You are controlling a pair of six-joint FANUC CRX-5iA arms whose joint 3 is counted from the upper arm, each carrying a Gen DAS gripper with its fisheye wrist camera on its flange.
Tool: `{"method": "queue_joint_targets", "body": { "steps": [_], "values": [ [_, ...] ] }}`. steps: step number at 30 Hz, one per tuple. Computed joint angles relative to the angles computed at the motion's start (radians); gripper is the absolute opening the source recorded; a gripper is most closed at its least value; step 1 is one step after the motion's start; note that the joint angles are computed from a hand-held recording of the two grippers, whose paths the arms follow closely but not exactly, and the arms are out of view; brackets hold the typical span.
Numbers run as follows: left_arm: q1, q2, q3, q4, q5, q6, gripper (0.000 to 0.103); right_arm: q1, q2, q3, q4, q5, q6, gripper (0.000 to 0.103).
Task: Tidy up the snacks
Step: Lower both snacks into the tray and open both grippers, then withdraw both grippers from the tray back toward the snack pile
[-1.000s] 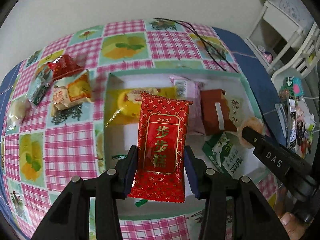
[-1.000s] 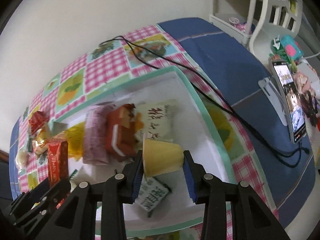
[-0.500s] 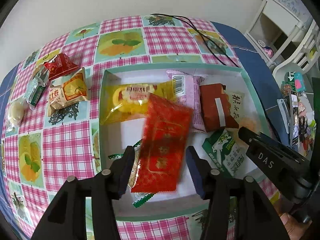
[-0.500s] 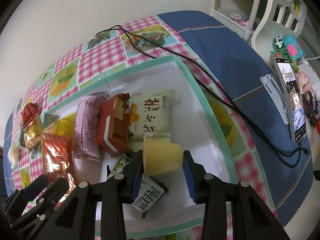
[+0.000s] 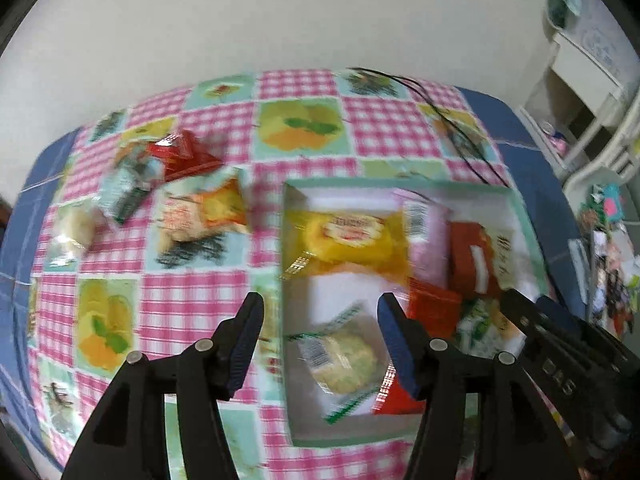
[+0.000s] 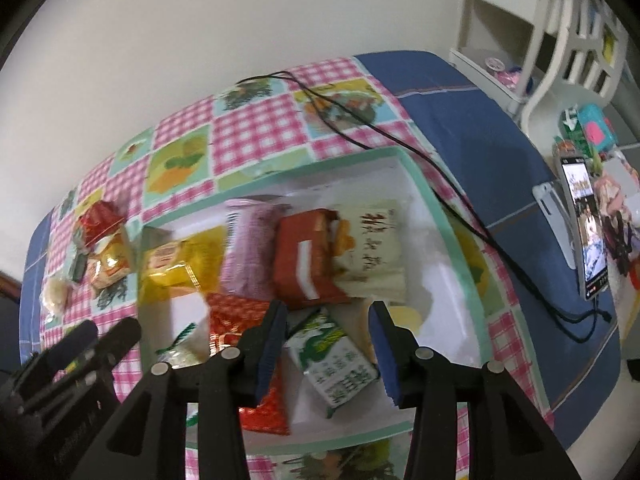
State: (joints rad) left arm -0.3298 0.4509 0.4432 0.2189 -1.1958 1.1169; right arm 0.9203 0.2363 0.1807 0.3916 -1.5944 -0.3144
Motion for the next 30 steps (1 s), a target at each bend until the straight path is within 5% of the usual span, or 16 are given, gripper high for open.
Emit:
{"method": "queue_joint_targets", "body": {
  "steps": [3, 6, 10, 30],
  "values": [
    [0.01, 0.007, 0.026, -0.045, 0.018, 0.037, 0.075, 0.002, 0.028, 0.04, 0.01, 0.0, 0.02, 0.048],
    [0.016, 0.018, 0.06, -0.119, 0.032, 0.095, 0.093, 0.0, 0.058, 0.078, 0.018, 0.012, 0.04, 0.076],
    [0.019, 0.029, 0.09, -0.222, 0.049, 0.169, 0.099, -0.005, 0.094, 0.113, 0.023, 0.031, 0.094, 0.103],
    [0.059, 0.055, 0.11, -0.202, 0.052, 0.161, 0.103, -0.001, 0.154, 0.168, 0.069, 0.035, 0.085, 0.103]
  ]
}}
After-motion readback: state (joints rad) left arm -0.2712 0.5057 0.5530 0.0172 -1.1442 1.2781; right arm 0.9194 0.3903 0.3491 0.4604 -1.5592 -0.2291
